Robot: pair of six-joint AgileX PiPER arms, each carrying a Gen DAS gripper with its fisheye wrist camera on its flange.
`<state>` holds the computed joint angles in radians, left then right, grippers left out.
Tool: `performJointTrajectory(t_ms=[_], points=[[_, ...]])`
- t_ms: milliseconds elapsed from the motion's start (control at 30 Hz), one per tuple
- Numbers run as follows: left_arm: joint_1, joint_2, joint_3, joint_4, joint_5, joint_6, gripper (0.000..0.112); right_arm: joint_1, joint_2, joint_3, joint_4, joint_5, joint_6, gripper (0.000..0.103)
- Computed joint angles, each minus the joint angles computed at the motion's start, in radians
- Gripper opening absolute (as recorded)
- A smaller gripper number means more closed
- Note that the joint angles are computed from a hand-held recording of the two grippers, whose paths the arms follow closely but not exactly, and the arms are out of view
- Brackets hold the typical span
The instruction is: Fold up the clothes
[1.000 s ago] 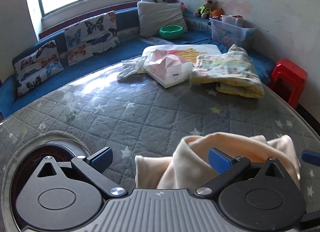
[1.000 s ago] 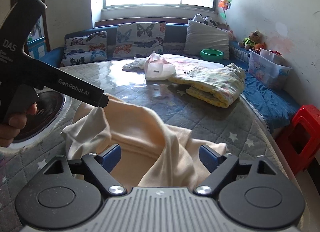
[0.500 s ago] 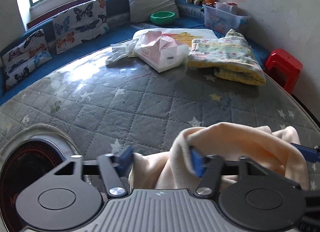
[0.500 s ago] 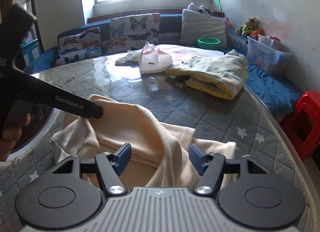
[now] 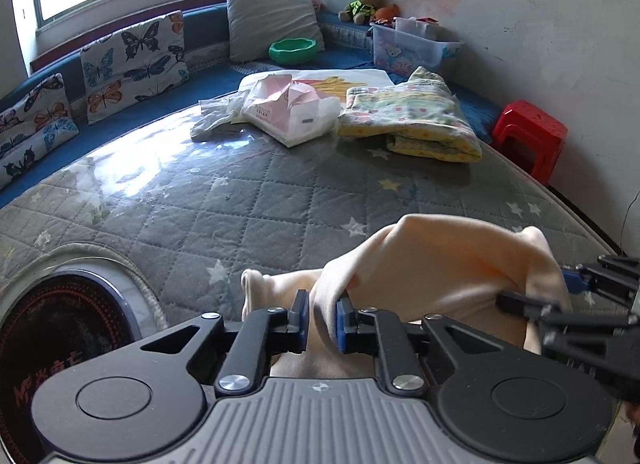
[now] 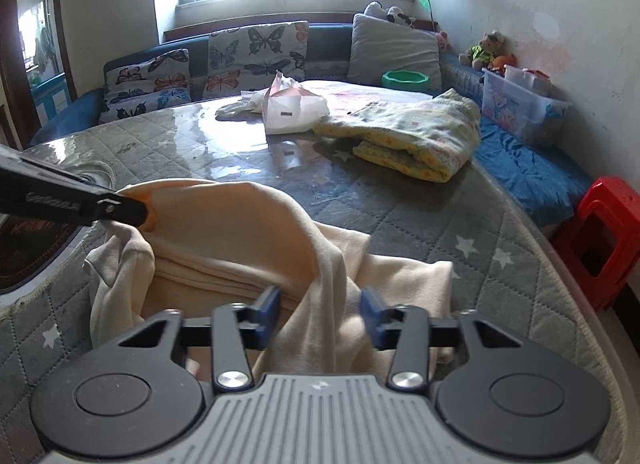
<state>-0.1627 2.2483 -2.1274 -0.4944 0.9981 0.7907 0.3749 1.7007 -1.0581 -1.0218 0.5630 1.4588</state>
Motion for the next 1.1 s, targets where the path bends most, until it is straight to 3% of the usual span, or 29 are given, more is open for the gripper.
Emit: performJointTrajectory(t_ms=[67,233,600,767,900,967,1100], points=[[0.009,-0.023,0.043,-0.014,-0.019,0.029,0.013,0.006,-0.012,0.014,-0.021,0.006,0.020,0.020],[0.039,-0.067,0.118,-0.053,-0.041,0.083,0.011,0.046,-0.061,0.070,-0.113,0.061,0.114,0.010],[0.159,-0.191,0.307,-0.191,-0.024,0.250,0.010,0.238,-0.235,0.219,-0.160,0.255,0.226,0.008],[0.222,-0.232,0.378,-0.220,0.004,0.321,0.010,0.287,-0.311,0.263,-0.076,0.257,0.185,0.008],[0.258,-0.213,0.352,-0.197,0.064,0.318,0.014,0.302,-0.368,0.292,0.024,0.217,0.103,0.016],[0.269,-0.212,0.343,-0.196,0.080,0.327,0.020,0.322,-0.386,0.296,0.045,0.235,0.078,0.030],[0.282,-0.211,0.315,-0.225,0.098,0.346,0.039,0.343,-0.442,0.306,0.055,0.248,0.056,0.037]])
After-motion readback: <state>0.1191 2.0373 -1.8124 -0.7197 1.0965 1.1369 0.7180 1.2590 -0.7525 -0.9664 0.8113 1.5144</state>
